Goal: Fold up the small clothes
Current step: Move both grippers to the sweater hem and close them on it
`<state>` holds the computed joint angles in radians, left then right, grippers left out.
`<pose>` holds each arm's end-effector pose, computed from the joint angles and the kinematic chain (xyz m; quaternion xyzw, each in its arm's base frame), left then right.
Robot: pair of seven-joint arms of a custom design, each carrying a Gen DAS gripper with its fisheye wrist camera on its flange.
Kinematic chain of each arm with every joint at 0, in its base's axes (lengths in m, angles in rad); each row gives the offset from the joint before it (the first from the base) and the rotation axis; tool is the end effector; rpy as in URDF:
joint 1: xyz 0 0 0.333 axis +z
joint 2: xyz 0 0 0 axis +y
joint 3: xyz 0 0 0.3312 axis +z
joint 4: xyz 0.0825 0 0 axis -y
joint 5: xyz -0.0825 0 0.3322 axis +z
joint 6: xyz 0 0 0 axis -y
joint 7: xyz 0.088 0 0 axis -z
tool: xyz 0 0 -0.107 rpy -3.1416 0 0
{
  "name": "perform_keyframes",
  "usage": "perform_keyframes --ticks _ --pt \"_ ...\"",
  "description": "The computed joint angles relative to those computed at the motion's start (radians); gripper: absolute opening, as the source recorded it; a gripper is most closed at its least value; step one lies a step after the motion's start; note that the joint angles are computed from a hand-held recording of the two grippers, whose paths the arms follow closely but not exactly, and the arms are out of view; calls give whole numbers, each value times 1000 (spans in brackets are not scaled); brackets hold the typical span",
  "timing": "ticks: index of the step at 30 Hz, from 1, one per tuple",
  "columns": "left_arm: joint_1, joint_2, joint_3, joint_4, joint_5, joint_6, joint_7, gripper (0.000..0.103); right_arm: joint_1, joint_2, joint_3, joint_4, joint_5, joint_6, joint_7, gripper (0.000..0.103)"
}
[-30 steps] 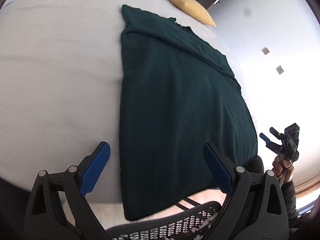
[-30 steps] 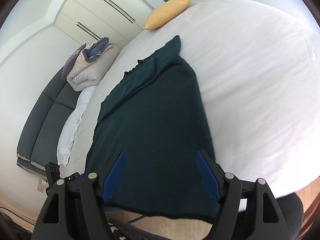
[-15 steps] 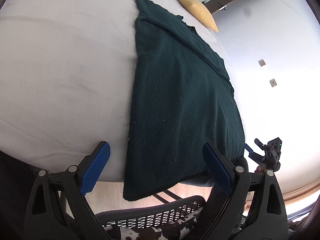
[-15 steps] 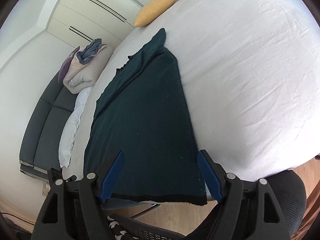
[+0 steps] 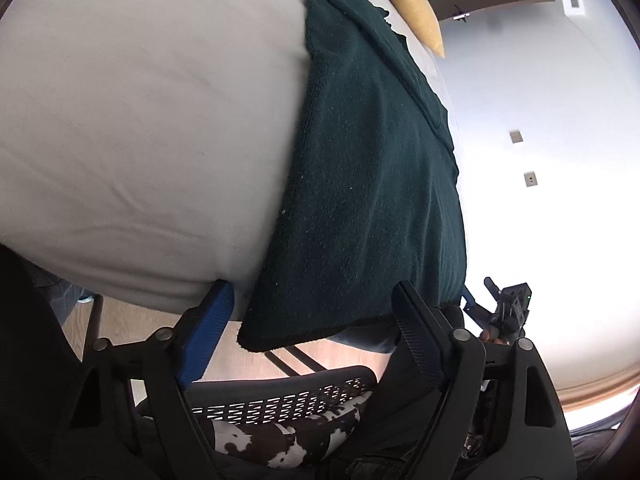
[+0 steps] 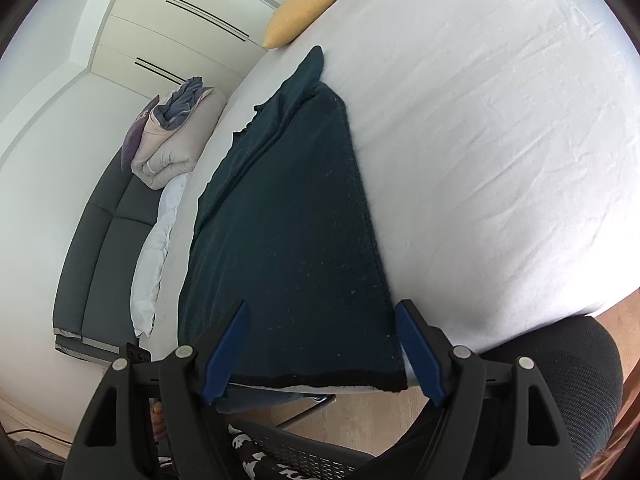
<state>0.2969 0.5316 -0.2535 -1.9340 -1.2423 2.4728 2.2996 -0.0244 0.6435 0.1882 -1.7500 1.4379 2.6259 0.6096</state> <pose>0.5981 0.0408 0.2703 0.7551 -0.5058 0.3791 0.1743 0.6437 0.0657 0.2665 -0.5752 0.6916 0.0993 0.4254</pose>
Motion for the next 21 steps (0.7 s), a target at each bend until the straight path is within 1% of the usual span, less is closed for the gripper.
perform_keyframes --ticks 2,5,7,8,9,10,14,16,17,18,21 --pt "0 2 -3 -1 -7 3 2 74 -2 3 0 1 -2 -5 1 78" --pt "6 7 -3 -2 -22 -2 7 64 -5 3 0 0 -6 -12 6 77" --pt "9 10 2 -4 -29 -3 -5 50 -7 2 1 -1 -4 -16 2 77" --pt "9 10 4 -6 -30 -2 -13 45 -8 3 0 1 -5 -18 3 77" --pt "7 11 9 -7 -23 1 -25 33 -8 3 0 0 -7 -20 4 77" --pt "6 13 11 -6 -13 0 -36 28 -7 2 0 -2 -7 -20 4 77" --pt "6 17 9 1 9 -5 -46 21 -8 -3 -2 -11 -12 -24 6 76" --pt "10 15 2 2 7 -5 -38 11 -7 -7 -6 -14 -20 -26 12 76" --pt "12 12 -2 0 1 -5 -28 9 -6 -10 -8 -18 -24 -24 15 76" --pt "14 8 -4 -3 -6 -2 -20 7 -5 -13 -10 -22 -29 -21 19 76" --pt "7 -7 -5 -11 -23 14 2 6 0 -23 -17 -32 -47 -11 36 76"
